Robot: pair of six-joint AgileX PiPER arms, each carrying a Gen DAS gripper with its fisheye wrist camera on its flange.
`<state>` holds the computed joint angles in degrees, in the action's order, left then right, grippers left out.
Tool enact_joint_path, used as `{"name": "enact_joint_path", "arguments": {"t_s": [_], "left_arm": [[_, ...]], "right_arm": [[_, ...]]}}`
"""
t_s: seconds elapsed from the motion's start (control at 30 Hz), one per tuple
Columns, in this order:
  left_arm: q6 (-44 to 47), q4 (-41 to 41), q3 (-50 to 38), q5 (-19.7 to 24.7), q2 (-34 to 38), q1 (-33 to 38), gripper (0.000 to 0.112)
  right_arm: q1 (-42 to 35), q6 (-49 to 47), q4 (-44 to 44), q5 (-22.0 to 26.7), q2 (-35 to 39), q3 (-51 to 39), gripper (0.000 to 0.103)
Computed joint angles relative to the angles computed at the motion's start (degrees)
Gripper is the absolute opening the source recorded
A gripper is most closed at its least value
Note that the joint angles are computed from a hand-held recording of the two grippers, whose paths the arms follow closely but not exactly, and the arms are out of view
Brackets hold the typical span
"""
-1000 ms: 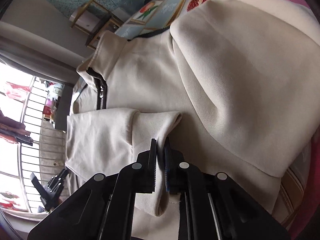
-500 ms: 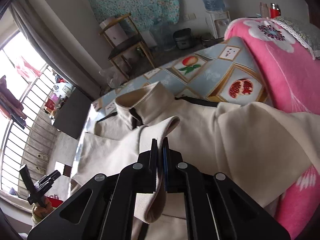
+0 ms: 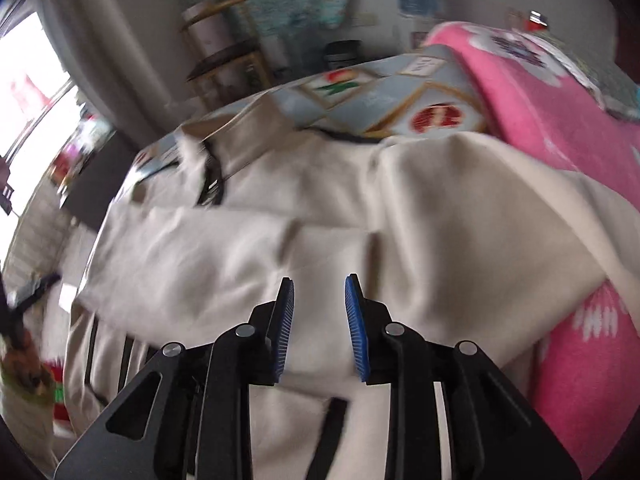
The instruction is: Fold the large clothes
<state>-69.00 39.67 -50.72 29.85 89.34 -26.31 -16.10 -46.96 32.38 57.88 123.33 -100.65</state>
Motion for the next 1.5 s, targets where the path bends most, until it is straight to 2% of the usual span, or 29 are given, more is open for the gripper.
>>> {"name": "enact_joint_path", "arguments": {"t_s": [0.1,0.17,0.23,0.27,0.3,0.33,0.4,0.47,0.57,0.6,0.7,0.8,0.87,0.93,1.07,1.2,1.3,1.47,1.5], "left_arm": [[5.0,-4.0,-4.6,-0.9,5.5,-1.0,0.028],[8.4,-6.8,-7.4,0.0,9.6,-2.0,0.028],[8.9,-6.6,-10.0,2.9,14.3,-3.7,0.03],[6.1,-3.2,-10.2,4.4,15.5,-5.1,0.032],[2.7,0.5,-10.1,5.6,15.9,-6.2,0.041],[1.1,2.7,-10.1,6.8,16.6,-7.0,0.044],[-0.3,3.8,-9.6,6.6,16.6,-6.9,0.049],[-0.6,3.1,-8.6,4.5,16.2,-5.6,0.051],[0.7,0.5,-8.2,2.6,15.7,-4.0,0.052],[1.3,-0.6,-8.5,3.2,15.3,-4.0,0.052],[1.7,-2.5,-7.8,5.6,11.8,-5.0,0.054],[0.2,-1.8,-8.5,9.6,9.6,-7.8,0.07],[0.4,-2.1,-9.8,11.2,9.4,-9.0,0.072],[1.8,-3.6,-11.8,11.5,9.9,-10.0,0.081],[4.3,-5.9,-18.5,13.4,14.4,-11.4,0.083],[9.6,-10.2,-26.5,14.5,20.8,-11.3,0.083],[11.5,-10.6,-32.4,17.0,26.0,-11.7,0.083],[13.1,-12.3,-37.0,18.3,31.2,-11.8,0.084],[11.3,-10.8,-36.6,18.1,31.2,-12.1,0.088]], "right_arm": [[2.8,-0.9,-4.7,-4.7,-1.0,5.8,0.027],[3.0,-2.8,-3.7,-9.2,-2.2,9.9,0.03],[2.2,-0.8,-4.6,-8.1,-1.6,8.4,0.038],[2.1,0.2,-4.8,-7.5,-1.5,7.9,0.038],[1.9,0.9,-5.3,-7.1,-1.6,7.6,0.039],[1.8,1.6,-5.7,-7.0,-2.0,7.7,0.039],[1.7,1.0,-4.2,-7.2,-2.9,8.5,0.043],[1.8,-1.2,-1.8,-7.9,-3.6,10.0,0.05],[4.5,0.9,-5.7,-11.4,-2.7,11.4,0.055],[5.1,-0.1,-5.9,-14.3,-3.7,13.6,0.055],[6.2,3.3,-9.8,-15.2,-6.2,15.2,0.056],[4.0,-0.4,-5.4,-14.8,-10.4,18.4,0.057],[1.8,-1.9,-2.9,-13.7,-12.7,20.3,0.07],[-0.9,-2.6,-1.3,-12.3,-14.2,21.9,0.077],[-6.1,-1.5,-2.8,-11.8,-16.3,23.9,0.078],[-11.7,-1.0,-5.4,-12.4,-17.5,22.7,0.078],[-15.4,0.2,-7.8,-13.6,-17.1,19.5,0.078],[-20.2,3.2,-11.1,-14.8,-10.9,9.0,0.078],[-20.9,3.7,-11.6,-14.9,-8.9,6.3,0.078]]}}
